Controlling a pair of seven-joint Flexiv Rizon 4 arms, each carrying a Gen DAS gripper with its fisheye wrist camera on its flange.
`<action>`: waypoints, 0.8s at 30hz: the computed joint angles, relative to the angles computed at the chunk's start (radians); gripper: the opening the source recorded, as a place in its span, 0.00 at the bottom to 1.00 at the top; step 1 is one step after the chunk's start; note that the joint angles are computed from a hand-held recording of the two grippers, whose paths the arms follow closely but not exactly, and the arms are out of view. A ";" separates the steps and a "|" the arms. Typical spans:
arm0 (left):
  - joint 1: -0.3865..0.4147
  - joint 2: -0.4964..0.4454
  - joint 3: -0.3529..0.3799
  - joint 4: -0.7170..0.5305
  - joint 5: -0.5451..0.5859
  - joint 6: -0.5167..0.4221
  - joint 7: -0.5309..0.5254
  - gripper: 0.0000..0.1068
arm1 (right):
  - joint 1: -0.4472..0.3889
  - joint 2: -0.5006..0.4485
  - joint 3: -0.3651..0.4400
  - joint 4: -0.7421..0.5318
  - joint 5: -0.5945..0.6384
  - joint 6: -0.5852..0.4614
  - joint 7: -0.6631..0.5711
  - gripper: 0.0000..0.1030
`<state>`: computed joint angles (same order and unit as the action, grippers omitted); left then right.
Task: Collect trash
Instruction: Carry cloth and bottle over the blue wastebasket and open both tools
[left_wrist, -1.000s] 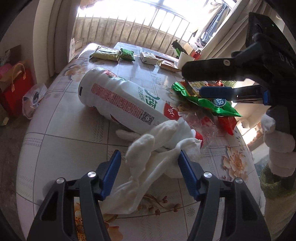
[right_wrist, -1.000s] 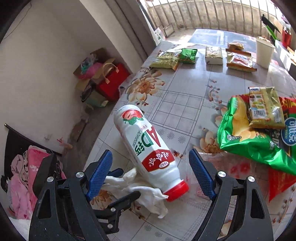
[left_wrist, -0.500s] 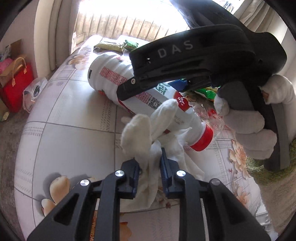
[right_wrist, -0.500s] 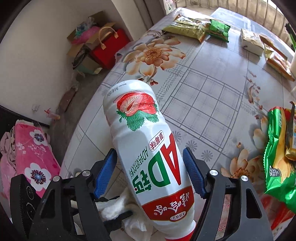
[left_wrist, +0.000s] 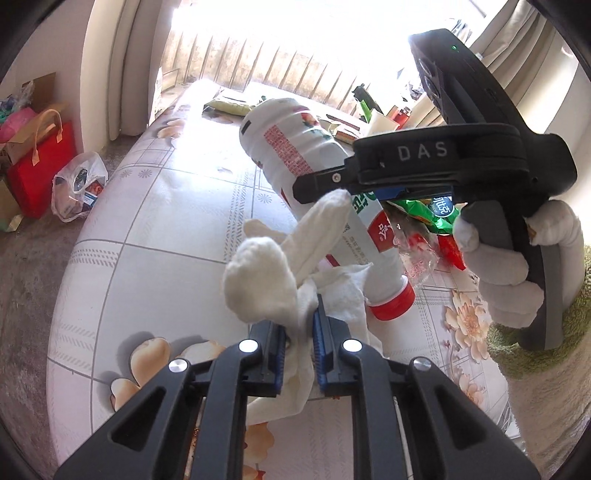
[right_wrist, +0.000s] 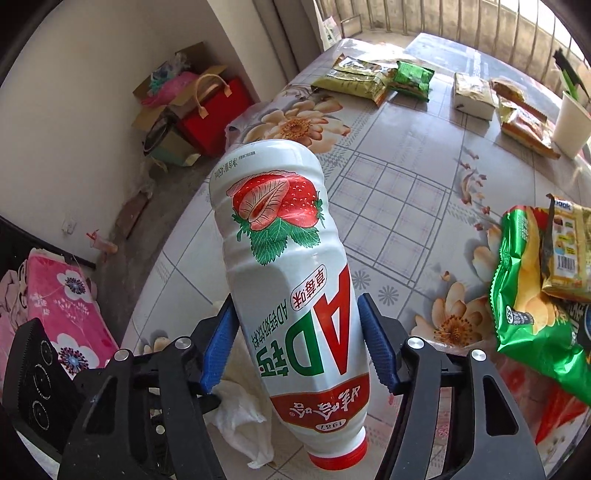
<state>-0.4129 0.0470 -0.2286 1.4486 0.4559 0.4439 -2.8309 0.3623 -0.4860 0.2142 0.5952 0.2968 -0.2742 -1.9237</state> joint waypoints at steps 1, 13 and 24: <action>0.001 0.005 0.000 -0.002 0.004 -0.002 -0.002 0.11 | -0.009 0.001 0.002 -0.004 0.010 -0.001 0.007 0.59; -0.030 -0.035 -0.056 -0.178 0.124 -0.067 0.026 0.11 | -0.206 0.053 0.033 -0.050 0.241 0.002 0.101 0.57; -0.146 -0.318 -0.060 -0.586 0.145 0.023 0.302 0.11 | -0.586 0.187 -0.036 0.004 0.493 0.120 0.116 0.57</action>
<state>-0.5586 -0.2706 -0.2885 0.8621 0.6004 0.4674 -2.5293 -0.2238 -0.2991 0.1785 0.5994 0.7903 -0.1542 -1.8080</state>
